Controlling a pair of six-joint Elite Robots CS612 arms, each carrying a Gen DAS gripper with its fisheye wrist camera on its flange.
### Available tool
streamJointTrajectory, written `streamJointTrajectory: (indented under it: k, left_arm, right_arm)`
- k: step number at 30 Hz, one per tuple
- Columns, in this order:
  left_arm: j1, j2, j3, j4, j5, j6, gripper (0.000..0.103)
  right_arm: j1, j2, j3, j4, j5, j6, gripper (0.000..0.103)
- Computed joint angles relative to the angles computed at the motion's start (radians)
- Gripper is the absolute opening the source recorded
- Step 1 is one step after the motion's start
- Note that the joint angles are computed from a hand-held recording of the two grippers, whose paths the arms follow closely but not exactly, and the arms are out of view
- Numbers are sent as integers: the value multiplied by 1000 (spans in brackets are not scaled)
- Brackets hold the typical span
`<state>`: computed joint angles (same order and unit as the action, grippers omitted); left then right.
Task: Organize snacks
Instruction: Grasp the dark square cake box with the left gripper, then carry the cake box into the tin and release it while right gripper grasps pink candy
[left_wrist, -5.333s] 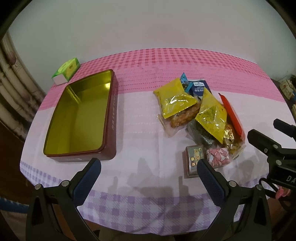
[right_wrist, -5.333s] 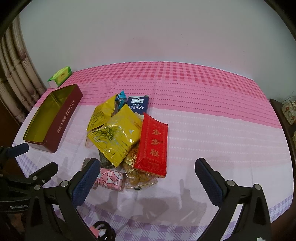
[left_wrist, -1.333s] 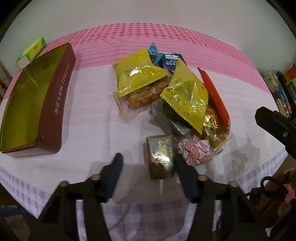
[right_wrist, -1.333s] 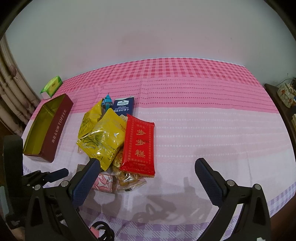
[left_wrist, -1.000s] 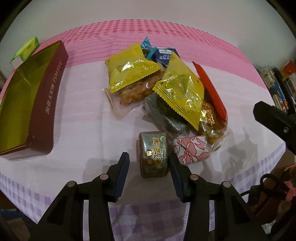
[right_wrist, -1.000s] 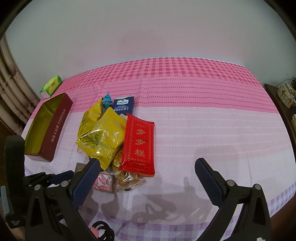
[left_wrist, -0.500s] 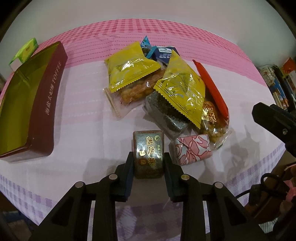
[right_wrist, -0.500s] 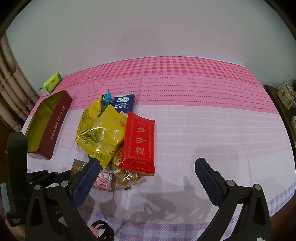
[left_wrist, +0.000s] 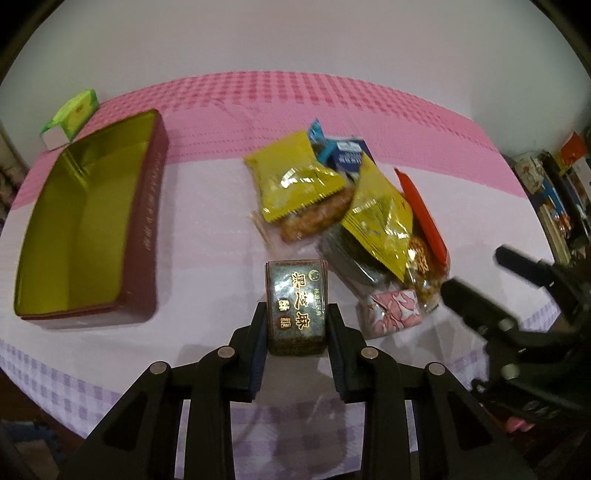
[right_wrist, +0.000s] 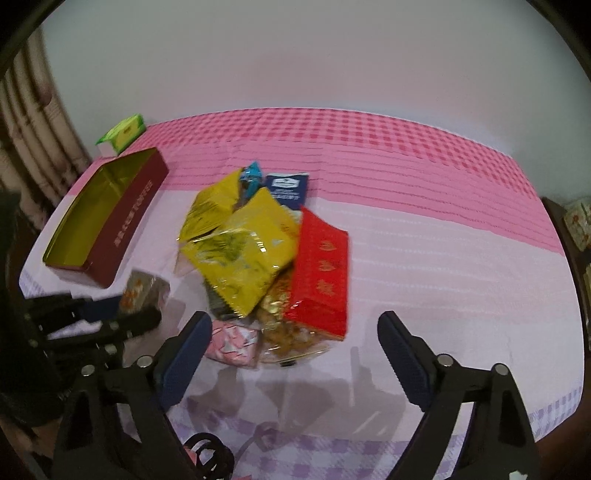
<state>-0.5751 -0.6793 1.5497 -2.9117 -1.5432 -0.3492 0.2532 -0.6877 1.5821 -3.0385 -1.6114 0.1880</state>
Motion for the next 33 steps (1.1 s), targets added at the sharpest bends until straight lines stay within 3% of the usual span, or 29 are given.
streamJointTrajectory:
  k: [2,15,24,33]
  left_arm:
    - [5,-9,9,-13,4,0,31]
    - [53,-56,53,-51,57,17,30]
    - [95,-58,48,-38,106,26,30]
    - [135,-43,37,-30,122,27,30]
  right_arm:
    - [5,3,-5,5,9,-11,75]
    - [27,29,-35,81,42,4,65]
    - [33,40,-58,133,37,41,63]
    - [47,53,-89,189,10,48,54]
